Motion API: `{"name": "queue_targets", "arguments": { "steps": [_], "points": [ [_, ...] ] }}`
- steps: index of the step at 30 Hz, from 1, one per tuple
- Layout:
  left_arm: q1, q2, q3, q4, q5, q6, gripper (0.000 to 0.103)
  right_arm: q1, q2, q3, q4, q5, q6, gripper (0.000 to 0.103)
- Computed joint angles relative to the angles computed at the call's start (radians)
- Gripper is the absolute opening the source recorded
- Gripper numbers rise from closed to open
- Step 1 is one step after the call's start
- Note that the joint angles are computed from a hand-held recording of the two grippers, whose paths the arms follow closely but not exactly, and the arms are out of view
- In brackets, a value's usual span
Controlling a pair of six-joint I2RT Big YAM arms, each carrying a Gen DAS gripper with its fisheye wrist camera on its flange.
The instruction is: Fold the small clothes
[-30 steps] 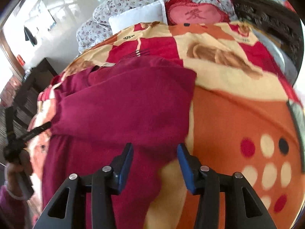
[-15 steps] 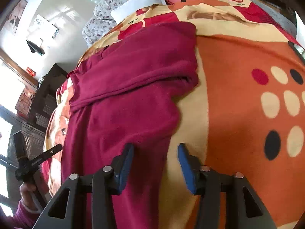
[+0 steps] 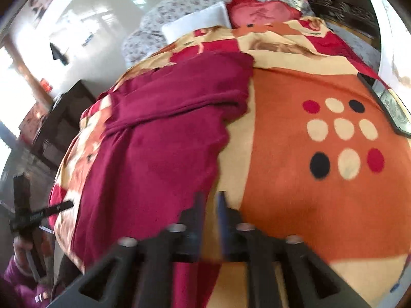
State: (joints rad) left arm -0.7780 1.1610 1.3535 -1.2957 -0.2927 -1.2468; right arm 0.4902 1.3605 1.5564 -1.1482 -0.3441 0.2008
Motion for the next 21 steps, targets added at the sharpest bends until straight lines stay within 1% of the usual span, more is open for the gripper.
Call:
{"name": "queue_targets", "arguments": {
  "steps": [1,2,3,7,10,13,15,18,20,21],
  "points": [
    [-0.012,-0.003,-0.001,-0.005,0.001,-0.007,0.063,-0.006,-0.014,-0.016,-0.004,-0.027,0.007,0.063],
    [-0.029,-0.011,-0.008,-0.012,0.0,-0.02,0.063,-0.011,-0.036,-0.045,-0.007,-0.073,0.021,0.063],
    [-0.039,-0.018,-0.015,-0.013,0.007,-0.031,0.063,-0.011,-0.057,-0.074,-0.005,-0.096,0.039,0.063],
    [-0.064,-0.046,-0.061,0.022,0.067,-0.083,0.063,-0.007,-0.122,-0.172,0.012,-0.15,0.087,0.063],
    [-0.075,-0.05,-0.08,0.033,0.083,-0.114,0.063,0.002,-0.155,-0.22,0.007,-0.148,0.093,0.063],
    [-0.084,-0.042,-0.078,0.036,0.085,-0.112,0.063,0.009,-0.187,-0.263,0.018,-0.181,0.098,0.063],
    [-0.083,-0.041,-0.084,0.052,0.101,-0.103,0.065,0.011,-0.201,-0.281,0.026,-0.204,0.098,0.063],
    [-0.082,-0.045,-0.093,0.072,0.1,-0.104,0.071,0.02,-0.217,-0.305,0.048,-0.229,0.109,0.063],
    [-0.075,-0.045,-0.097,0.087,0.105,-0.101,0.073,0.027,-0.222,-0.323,0.072,-0.25,0.126,0.063],
    [-0.072,-0.044,-0.099,0.094,0.107,-0.097,0.078,0.026,-0.224,-0.331,0.08,-0.261,0.126,0.063]
  ]
}}
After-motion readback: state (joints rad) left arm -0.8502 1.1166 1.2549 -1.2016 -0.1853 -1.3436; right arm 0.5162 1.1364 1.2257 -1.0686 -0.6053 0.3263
